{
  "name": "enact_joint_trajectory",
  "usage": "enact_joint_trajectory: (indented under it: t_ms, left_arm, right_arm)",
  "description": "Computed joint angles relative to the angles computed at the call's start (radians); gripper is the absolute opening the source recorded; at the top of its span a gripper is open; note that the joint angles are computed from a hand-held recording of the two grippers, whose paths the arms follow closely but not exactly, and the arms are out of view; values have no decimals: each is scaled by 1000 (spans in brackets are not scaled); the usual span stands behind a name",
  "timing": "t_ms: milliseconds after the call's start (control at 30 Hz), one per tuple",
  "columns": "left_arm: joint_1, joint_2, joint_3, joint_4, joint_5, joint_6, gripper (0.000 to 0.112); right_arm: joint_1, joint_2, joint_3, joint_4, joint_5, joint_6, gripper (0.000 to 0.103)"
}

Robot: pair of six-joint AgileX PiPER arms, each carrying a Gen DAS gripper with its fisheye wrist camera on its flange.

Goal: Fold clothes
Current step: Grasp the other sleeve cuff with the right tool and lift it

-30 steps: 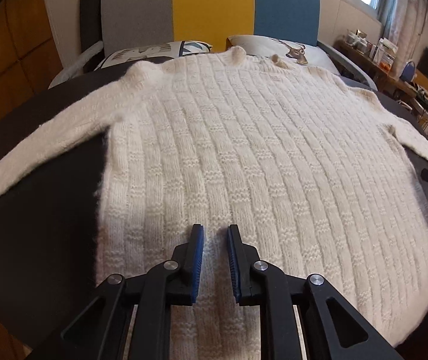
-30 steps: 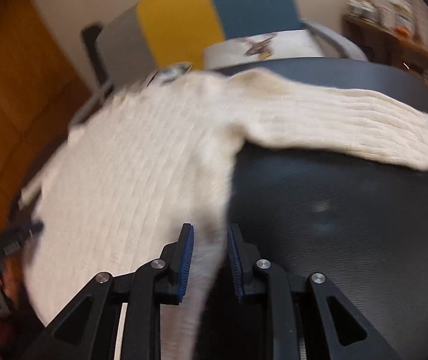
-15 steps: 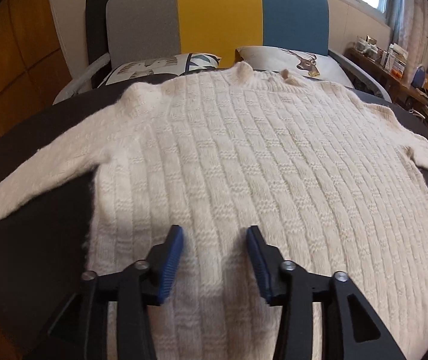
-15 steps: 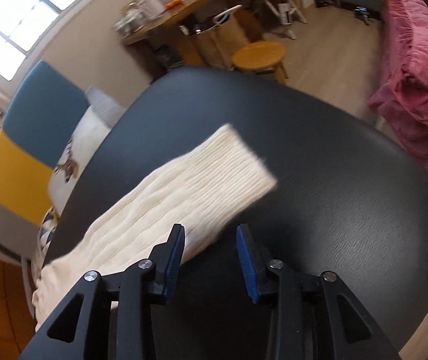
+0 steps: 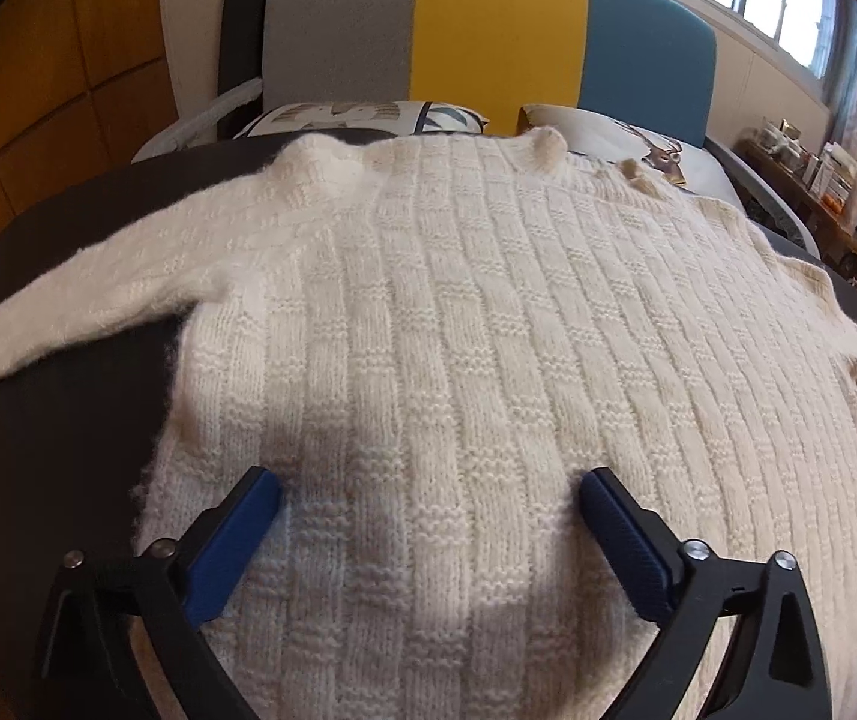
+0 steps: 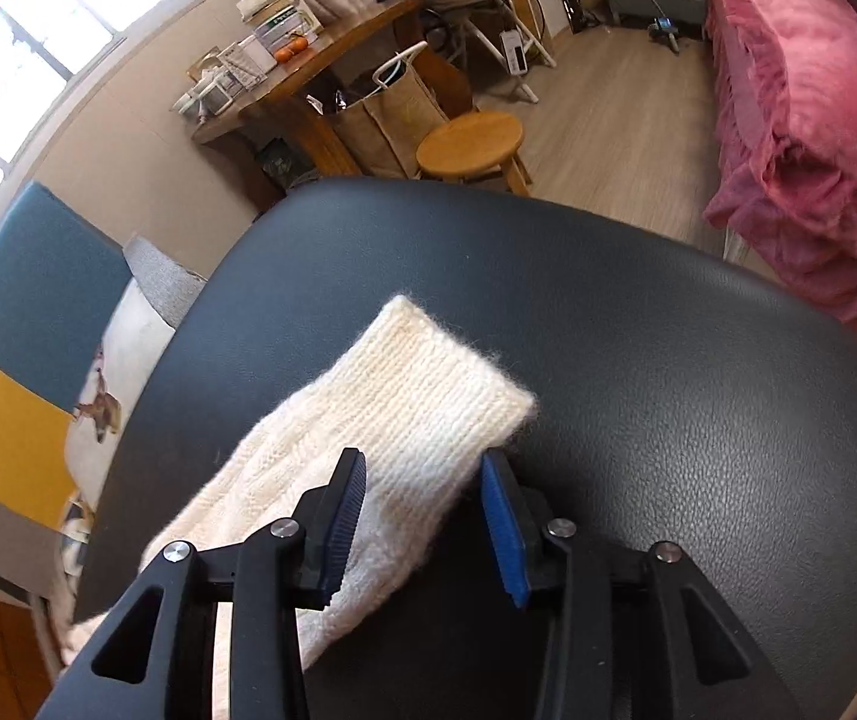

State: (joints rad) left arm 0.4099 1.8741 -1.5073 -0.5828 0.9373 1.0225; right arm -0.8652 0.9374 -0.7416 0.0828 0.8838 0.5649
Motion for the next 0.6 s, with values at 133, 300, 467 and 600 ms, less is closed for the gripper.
enact_joint_trajectory:
  t_ms: [133, 300, 467, 600]
  left_arm:
    - [2, -7, 19, -16, -15, 17, 103]
    - [5, -3, 18, -27, -13, 23, 103]
    - [8, -6, 21, -32, -8, 22, 103]
    - [11, -4, 19, -36, -2, 22, 103]
  right_arm:
    - [38, 19, 0, -42, -25, 20, 12]
    - [-13, 5, 2, 86, -28, -65, 6]
    - [85, -54, -53, 59, -16, 24, 6]
    - [303, -64, -146, -88, 18, 214, 6]
